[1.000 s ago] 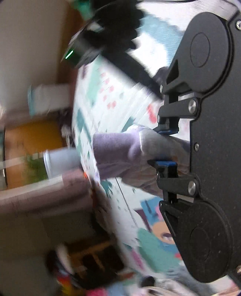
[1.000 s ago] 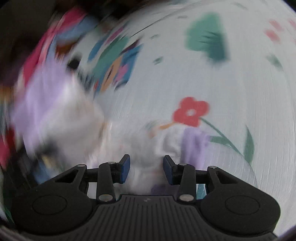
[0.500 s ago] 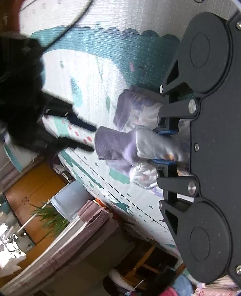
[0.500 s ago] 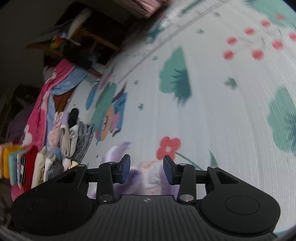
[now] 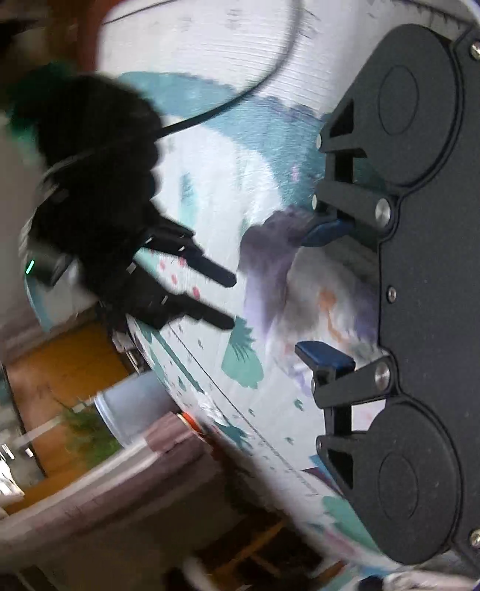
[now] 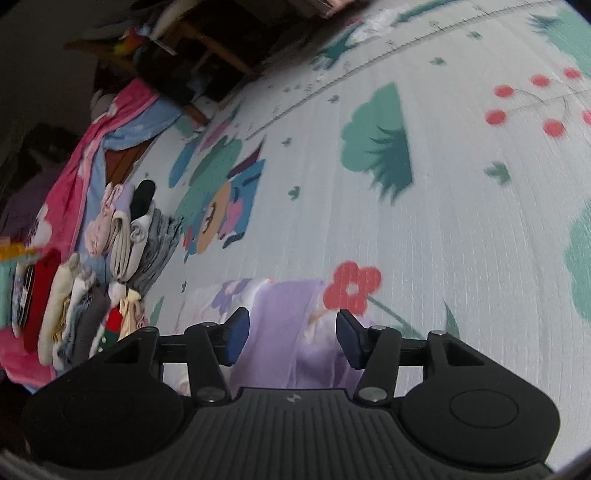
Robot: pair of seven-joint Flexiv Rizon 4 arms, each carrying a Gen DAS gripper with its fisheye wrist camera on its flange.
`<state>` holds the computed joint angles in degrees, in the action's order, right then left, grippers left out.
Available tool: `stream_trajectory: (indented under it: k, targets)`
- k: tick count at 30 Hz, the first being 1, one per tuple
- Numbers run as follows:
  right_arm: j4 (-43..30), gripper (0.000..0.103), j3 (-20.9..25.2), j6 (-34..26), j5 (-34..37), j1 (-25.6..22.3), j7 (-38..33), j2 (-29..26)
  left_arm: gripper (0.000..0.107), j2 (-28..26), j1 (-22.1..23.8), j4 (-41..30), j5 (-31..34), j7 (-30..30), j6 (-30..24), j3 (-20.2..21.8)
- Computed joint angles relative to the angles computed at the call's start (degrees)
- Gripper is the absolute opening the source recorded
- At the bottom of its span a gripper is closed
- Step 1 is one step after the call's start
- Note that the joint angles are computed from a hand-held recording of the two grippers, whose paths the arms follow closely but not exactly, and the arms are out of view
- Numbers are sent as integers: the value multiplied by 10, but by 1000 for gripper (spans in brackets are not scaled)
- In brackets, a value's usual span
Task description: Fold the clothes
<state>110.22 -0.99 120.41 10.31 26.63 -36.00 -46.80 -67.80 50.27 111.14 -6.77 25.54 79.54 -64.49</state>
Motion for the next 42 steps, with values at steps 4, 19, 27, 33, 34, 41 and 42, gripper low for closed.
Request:
stream_trajectory:
  k: [4,19,27,33,34,41,42]
  targets:
    - [-33,52,45,-34,-80,-58,-6,-15,59,38,-37,-47,-45,-48,-38,32]
    - [-31,19,24,-14,-137,17,-158,14,60,111,-194,-293,-283,-394,-405,248]
    - [-25,19,90,34,-133,-24,-126,6,63,151,-192,-243,-334,-239,-412,257]
    - [6,20,90,139,-2,-29,-11,-14,68,194,-191,-122,-353,81,-291,229]
    - [12,20,82,142,32,-20,5,-13,68,195,-196,-104,-358,135,-255,222]
    - [33,20,48,137,87,9,33,-8,29,195,-255,-104,-396,201,-208,259]
    - [33,20,47,134,79,9,32,-7,26,202,-251,-101,-414,195,-215,260]
